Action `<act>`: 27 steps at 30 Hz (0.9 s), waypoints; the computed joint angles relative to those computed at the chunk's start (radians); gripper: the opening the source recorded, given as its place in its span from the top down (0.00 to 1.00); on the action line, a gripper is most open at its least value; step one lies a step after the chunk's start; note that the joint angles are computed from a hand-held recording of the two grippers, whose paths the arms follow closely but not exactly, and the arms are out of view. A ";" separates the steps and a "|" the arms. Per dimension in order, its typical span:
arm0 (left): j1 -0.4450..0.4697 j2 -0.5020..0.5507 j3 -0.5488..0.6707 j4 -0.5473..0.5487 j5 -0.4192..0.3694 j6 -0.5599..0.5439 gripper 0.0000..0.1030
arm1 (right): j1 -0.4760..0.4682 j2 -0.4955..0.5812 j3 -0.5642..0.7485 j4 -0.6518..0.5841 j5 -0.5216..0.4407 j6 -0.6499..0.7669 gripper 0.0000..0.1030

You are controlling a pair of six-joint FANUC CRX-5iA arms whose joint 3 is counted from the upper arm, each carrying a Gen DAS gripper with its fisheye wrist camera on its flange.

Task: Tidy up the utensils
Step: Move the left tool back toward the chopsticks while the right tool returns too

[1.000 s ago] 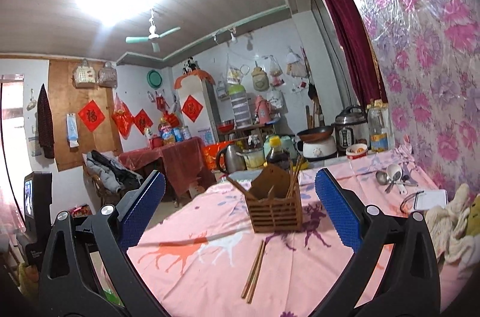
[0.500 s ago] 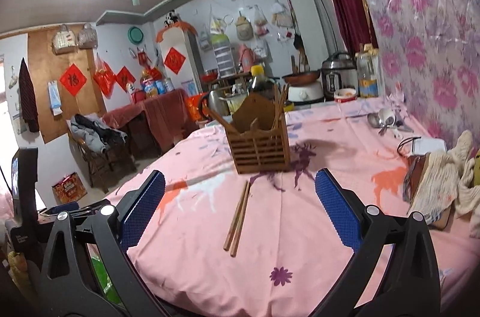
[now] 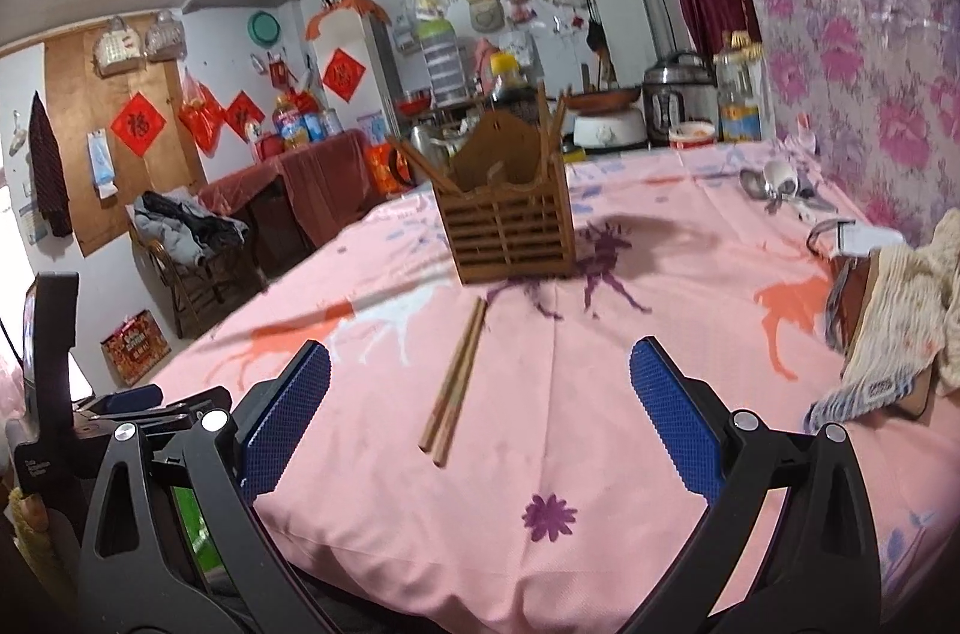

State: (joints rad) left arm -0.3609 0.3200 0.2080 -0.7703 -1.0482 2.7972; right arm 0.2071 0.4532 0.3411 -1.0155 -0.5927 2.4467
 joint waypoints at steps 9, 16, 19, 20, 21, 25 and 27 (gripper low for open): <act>0.042 0.018 -0.019 0.057 0.033 -0.014 0.06 | 0.095 0.065 -0.002 0.236 0.060 -0.070 0.07; 0.067 0.024 -0.031 0.091 0.053 -0.022 0.06 | 0.153 0.102 -0.009 0.361 0.086 -0.089 0.21; 0.076 0.027 -0.033 0.101 0.057 -0.026 0.06 | 0.166 0.131 0.020 0.402 0.052 -0.114 0.32; 0.079 0.028 -0.034 0.104 0.058 -0.027 0.06 | 0.166 0.143 0.036 0.405 0.032 -0.119 0.34; 0.082 0.030 -0.035 0.108 0.060 -0.029 0.06 | 0.167 0.155 0.051 0.411 0.015 -0.128 0.38; 0.090 0.037 -0.035 0.123 0.065 -0.040 0.06 | 0.165 0.186 0.096 0.407 -0.028 -0.138 0.51; 0.093 0.041 -0.035 0.131 0.069 -0.048 0.06 | 0.165 0.195 0.107 0.424 -0.023 -0.167 0.61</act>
State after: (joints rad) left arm -0.2675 0.3614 0.1730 -0.6396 -0.9789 2.7488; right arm 0.3722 0.6479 0.4484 -0.5911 -0.6155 2.2793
